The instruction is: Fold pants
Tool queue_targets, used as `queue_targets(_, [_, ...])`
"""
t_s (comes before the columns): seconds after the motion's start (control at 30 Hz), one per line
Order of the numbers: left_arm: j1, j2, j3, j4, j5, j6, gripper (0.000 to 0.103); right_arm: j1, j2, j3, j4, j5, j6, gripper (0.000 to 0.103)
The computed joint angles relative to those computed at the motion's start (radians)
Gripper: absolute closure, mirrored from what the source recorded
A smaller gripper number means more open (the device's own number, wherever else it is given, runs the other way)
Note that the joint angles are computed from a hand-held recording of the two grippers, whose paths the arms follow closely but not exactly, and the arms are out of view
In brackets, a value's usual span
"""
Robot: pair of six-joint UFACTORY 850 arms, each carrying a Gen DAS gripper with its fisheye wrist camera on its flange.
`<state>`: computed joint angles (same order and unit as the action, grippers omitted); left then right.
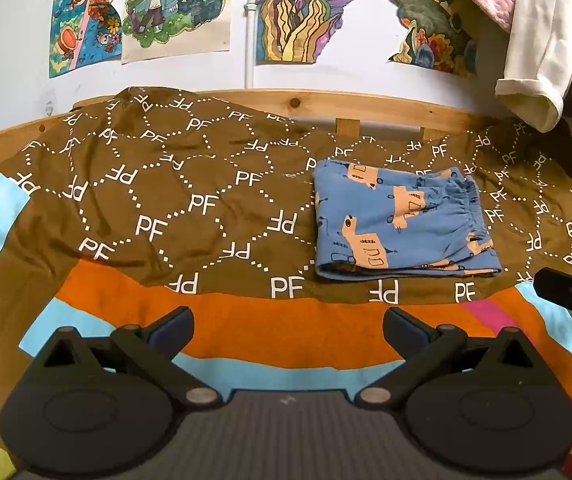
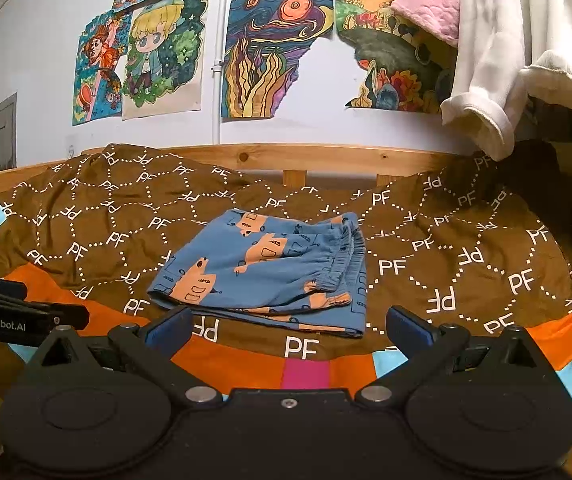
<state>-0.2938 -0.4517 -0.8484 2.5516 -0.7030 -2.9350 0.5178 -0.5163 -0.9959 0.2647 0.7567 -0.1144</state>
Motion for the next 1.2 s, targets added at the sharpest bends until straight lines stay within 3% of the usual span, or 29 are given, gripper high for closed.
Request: queue_targets(1.2, [0.001, 0.002, 0.006, -0.018, 0.008, 0.01, 0.0, 0.0, -0.003, -0.003, 0.005, -0.009, -0.007, 0.001])
